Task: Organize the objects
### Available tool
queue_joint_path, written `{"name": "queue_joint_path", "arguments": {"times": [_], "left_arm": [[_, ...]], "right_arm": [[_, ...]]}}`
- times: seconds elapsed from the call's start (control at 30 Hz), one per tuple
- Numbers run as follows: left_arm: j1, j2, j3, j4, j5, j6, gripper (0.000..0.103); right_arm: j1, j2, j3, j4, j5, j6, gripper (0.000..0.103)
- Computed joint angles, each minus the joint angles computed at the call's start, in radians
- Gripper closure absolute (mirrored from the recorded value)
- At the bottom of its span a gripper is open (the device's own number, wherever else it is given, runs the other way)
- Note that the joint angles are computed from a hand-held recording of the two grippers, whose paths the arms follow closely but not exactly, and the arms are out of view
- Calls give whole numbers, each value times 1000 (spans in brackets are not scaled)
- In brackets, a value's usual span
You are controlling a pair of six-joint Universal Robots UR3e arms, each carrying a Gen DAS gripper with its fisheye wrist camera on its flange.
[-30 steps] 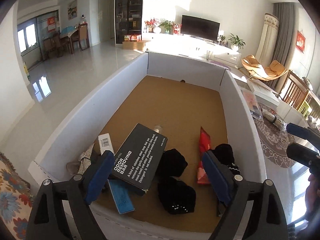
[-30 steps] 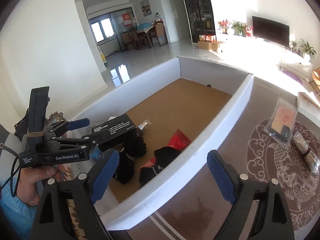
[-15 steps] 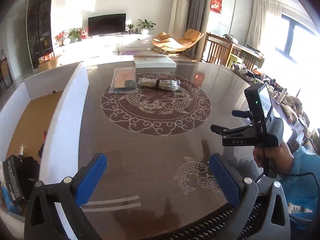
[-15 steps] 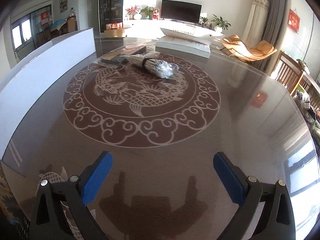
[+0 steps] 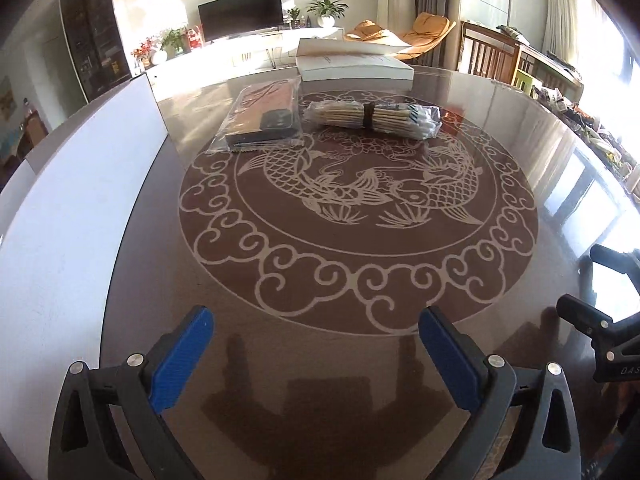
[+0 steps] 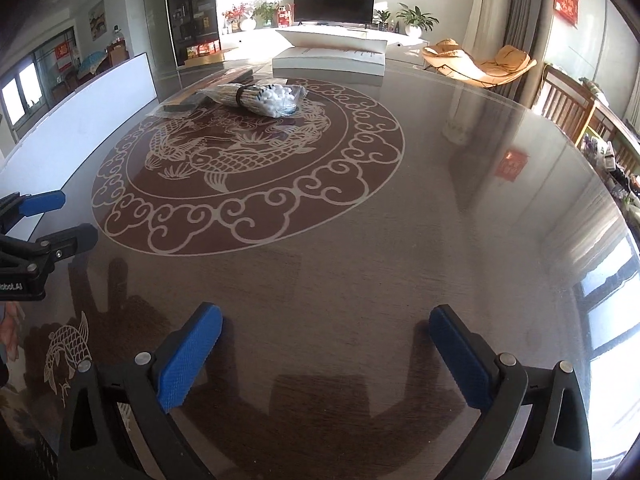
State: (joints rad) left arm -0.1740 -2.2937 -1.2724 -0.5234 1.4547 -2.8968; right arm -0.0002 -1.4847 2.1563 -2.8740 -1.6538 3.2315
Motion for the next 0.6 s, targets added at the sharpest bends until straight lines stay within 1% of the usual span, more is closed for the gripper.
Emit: {"name": "queue_joint_path", "arguments": {"times": [0.07,0.1,0.2,0.6], "left_arm": [[-1,-51,88,-62,1,-18,0],[5,-62,94,-63,-18,-25,0],[7,-61,82,-41,-23,-32,0],[6,-60,81,-44,-23,-29,0]], "right_arm": [[7,3,-4,1,-7,4,0],[8,3,-4,1,-7,5,0],[10,7,-7,1,-8,7,0],[8,6,-6,1,-6,6,0]]}}
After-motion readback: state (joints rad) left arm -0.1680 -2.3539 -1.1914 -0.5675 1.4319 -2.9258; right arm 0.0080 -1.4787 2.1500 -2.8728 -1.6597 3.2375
